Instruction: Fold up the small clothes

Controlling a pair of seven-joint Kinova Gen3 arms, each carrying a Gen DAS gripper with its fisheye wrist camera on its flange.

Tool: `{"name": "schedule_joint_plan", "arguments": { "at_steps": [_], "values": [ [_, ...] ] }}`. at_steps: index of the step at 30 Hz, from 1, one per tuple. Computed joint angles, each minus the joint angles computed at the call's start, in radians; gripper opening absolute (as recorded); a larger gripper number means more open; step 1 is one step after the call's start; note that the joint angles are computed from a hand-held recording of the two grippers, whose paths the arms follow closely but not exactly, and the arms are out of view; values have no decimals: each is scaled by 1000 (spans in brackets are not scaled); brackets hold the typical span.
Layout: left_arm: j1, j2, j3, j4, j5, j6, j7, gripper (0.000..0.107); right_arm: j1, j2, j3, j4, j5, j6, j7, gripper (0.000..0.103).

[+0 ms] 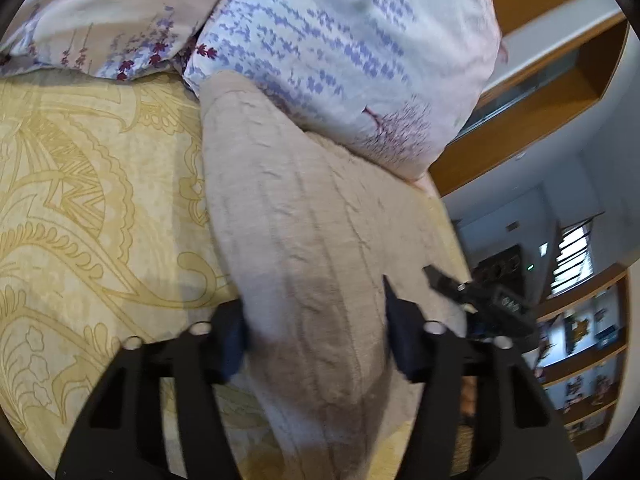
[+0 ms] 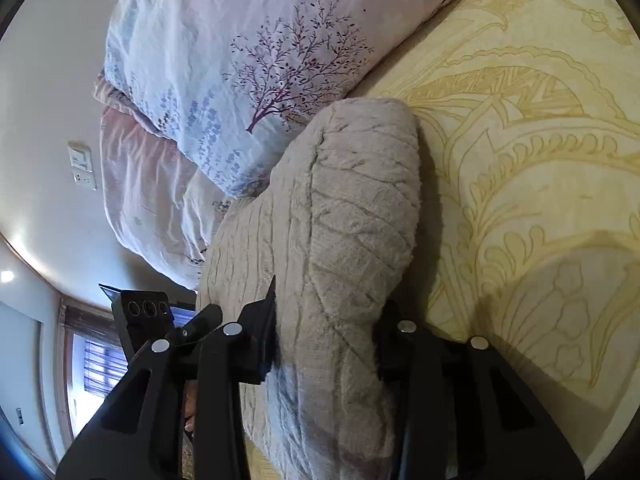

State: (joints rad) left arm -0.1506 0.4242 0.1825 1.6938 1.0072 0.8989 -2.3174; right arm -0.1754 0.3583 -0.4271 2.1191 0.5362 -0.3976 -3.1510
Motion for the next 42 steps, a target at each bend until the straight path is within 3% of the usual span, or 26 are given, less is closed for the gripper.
{"name": "schedule_joint_plan", "arguments": {
  "at_steps": [2,8,11,16,20,23,25,30,31,32,33,36,39,42],
  "values": [
    [-22,-11,4,18,29,16,-26,45,-43,-18,29,11,-57,-18,39,34],
    [-89,-72,-39,59,68,116,-132,41,-137,-47,34,-57,-125,78,122,31],
    [-126,-109,-81,73,74,152,-169,41,-215,-25,55,-156,-168,173,231,30],
    [-197,-119,-155,67,68,192,-181,42,-390,57,167,-334,-261,290,403,30],
    [-237,-56,-190,60,23,190,-108,49,-421,146,161,-465,-284,433,437,35],
    [-313,-9,-156,95,83,230,-128,56,-354,146,91,-453,-341,431,471,40],
    [-309,-36,-162,123,93,205,-155,60,-354,118,100,-411,-334,406,439,40],
    [-288,-92,-173,161,73,158,-190,71,-527,42,318,-306,-275,304,287,40],
    [-287,-99,-175,170,75,151,-199,71,-567,37,364,-307,-288,313,295,32],
    [-282,-103,-177,171,75,143,-201,72,-609,35,410,-318,-315,338,320,17],
    [-277,-106,-178,176,76,131,-206,73,-646,36,457,-339,-327,378,335,11],
    [-262,-125,-181,190,76,104,-209,76,-768,71,596,-419,-342,500,311,11],
    [-260,-168,-192,227,77,81,-241,77,-839,91,668,-465,-332,601,283,12],
    [-262,-243,-218,294,89,39,-312,79,-978,71,788,-486,-215,718,195,28]
  ]
}}
